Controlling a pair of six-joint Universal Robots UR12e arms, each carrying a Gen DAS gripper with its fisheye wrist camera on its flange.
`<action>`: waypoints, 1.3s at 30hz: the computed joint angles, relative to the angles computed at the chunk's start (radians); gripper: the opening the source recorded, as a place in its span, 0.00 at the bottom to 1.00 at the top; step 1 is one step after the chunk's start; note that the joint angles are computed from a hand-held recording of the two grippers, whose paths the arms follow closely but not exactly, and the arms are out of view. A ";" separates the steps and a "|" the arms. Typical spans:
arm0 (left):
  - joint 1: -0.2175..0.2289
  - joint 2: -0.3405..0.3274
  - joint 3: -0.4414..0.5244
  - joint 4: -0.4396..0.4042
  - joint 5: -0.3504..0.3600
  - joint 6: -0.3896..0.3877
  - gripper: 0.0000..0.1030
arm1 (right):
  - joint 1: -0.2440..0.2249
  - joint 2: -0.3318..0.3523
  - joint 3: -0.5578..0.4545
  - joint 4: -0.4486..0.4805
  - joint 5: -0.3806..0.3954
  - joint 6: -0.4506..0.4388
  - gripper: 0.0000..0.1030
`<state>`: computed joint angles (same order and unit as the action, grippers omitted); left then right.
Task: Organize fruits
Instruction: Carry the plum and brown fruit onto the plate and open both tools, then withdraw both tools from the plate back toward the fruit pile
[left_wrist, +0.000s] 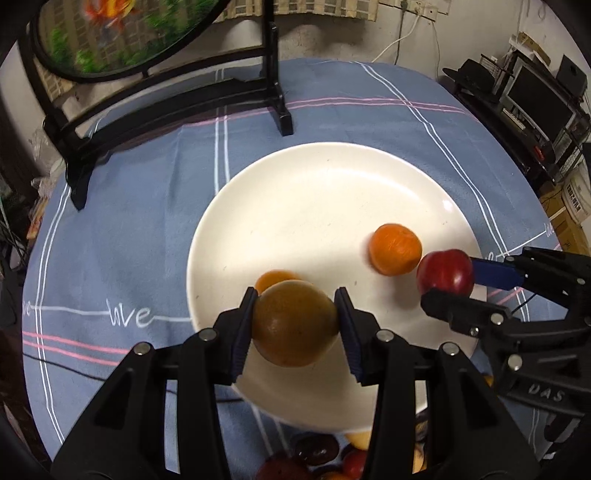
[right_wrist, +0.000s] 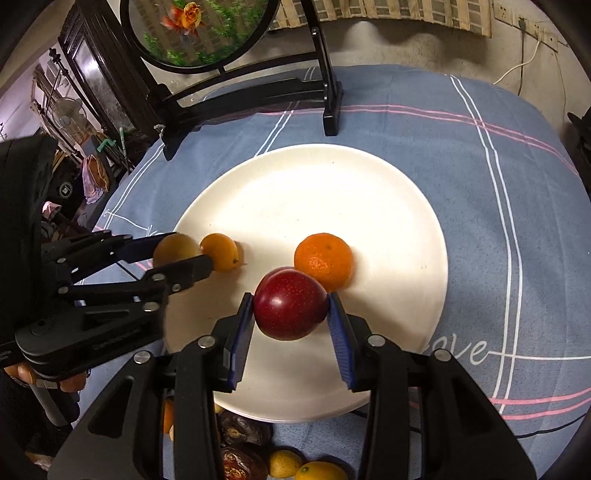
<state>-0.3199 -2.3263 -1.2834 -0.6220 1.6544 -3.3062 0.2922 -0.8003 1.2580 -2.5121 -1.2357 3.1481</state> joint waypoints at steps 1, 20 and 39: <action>-0.003 -0.003 0.006 0.002 0.002 0.008 0.42 | -0.002 -0.002 0.002 -0.006 -0.002 0.005 0.39; -0.011 -0.060 0.096 -0.035 0.072 0.014 0.48 | 0.000 0.072 -0.122 0.018 -0.035 0.107 0.39; -0.019 0.030 -0.010 0.093 0.104 0.018 0.70 | -0.016 -0.057 0.034 -0.153 -0.078 0.114 0.74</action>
<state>-0.3393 -2.2960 -1.2938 -0.5290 1.7580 -3.2887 0.2765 -0.8570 1.2924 -2.6654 -1.3135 3.2622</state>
